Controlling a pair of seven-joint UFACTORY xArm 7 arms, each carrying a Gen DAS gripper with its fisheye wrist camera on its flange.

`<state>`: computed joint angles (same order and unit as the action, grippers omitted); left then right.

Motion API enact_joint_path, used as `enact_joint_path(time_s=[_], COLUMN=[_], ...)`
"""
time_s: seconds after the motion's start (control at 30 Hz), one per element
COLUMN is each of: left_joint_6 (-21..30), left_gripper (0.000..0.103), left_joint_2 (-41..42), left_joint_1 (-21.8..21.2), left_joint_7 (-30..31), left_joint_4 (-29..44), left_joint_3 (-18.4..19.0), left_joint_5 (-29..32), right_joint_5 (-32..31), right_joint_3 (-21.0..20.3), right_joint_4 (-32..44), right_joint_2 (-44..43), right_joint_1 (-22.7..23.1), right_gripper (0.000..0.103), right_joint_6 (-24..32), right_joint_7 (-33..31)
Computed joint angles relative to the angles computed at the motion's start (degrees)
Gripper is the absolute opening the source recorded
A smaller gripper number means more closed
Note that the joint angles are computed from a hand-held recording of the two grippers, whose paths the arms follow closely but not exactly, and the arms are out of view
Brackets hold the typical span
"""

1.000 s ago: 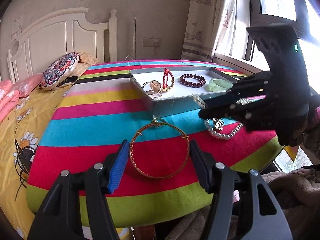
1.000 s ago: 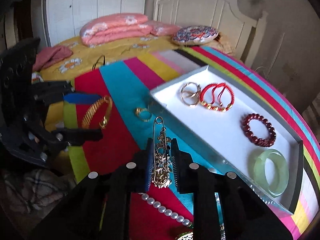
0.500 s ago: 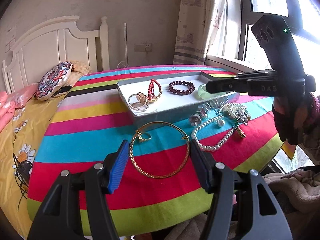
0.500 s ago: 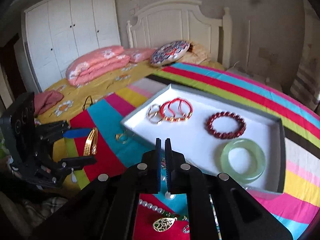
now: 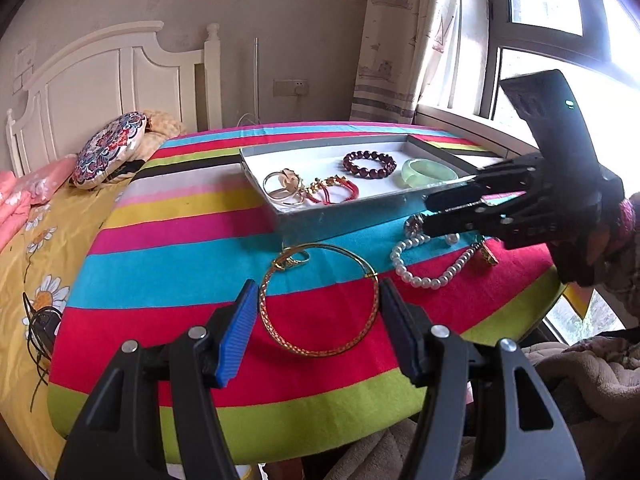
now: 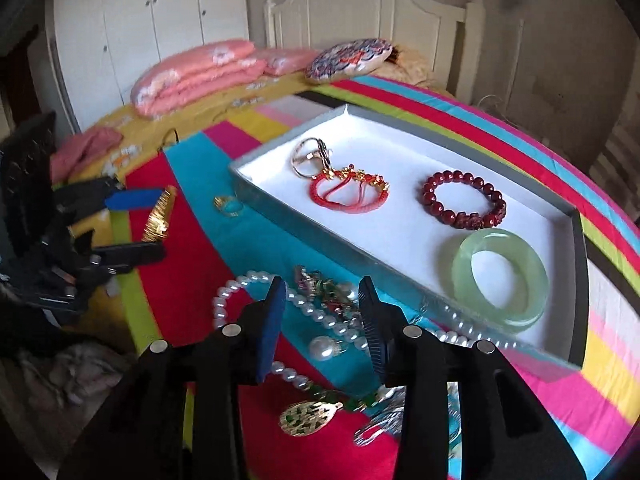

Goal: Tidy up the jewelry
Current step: 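Carry the brooch toward the box and open the right tool, then grasp another small piece from the pile with the right tool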

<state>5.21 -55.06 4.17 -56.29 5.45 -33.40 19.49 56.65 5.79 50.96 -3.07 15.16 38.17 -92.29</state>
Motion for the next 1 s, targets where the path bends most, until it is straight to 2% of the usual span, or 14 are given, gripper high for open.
enact_joint_path(time_s=[0.17, 0.27, 0.3, 0.43, 0.67, 0.9, 1.0], left_joint_6=[-0.27, -0.55, -0.65, -0.7, -1.9, -3.6, -5.53], left_gripper=[0.06, 0.06, 0.06, 0.06, 0.06, 0.06, 0.06], left_joint_2=[0.43, 0.65, 0.71, 0.32, 0.68, 2.91, 5.32], left_joint_1=[0.45, 0.49, 0.5, 0.58, 1.8, 5.94, 7.61], left_joint_7=[0.13, 0.0, -0.03, 0.13, 1.81, 4.28, 6.86], left_joint_4=[0.38, 0.23, 0.16, 0.06, 1.36, 4.74, 6.61], left_joint_3=[-0.38, -0.35, -0.34, -0.35, 0.07, -1.98, -0.59], left_joint_5=[0.28, 0.11, 0.06, 0.12, 0.41, 0.39, 0.52], right_joint_5=[0.57, 4.72, 6.2, 9.67, 11.75, 13.43, 14.02], right_joint_3=[1.24, 1.37, 1.15, -0.39, -3.11, -4.0, -3.69], right_joint_4=[-1.32, -4.04, -4.85, -5.18, -0.77, 4.91, 6.66], right_joint_2=[-0.21, -2.32, -3.13, -4.23, -3.31, 0.37, 1.18], right_joint_1=[1.4, 3.06, 3.54, 4.07, 0.57, -4.15, -5.68], right_gripper=[0.034, 0.021, 0.02, 0.019, 0.016, 0.016, 0.016], right_joint_6=[-4.41, -8.28, -8.83, -7.9, 1.15, 10.98, 13.26], right_joint_7=[-4.77, -12.27, -14.69, -16.41, -9.96, -2.16, -0.38])
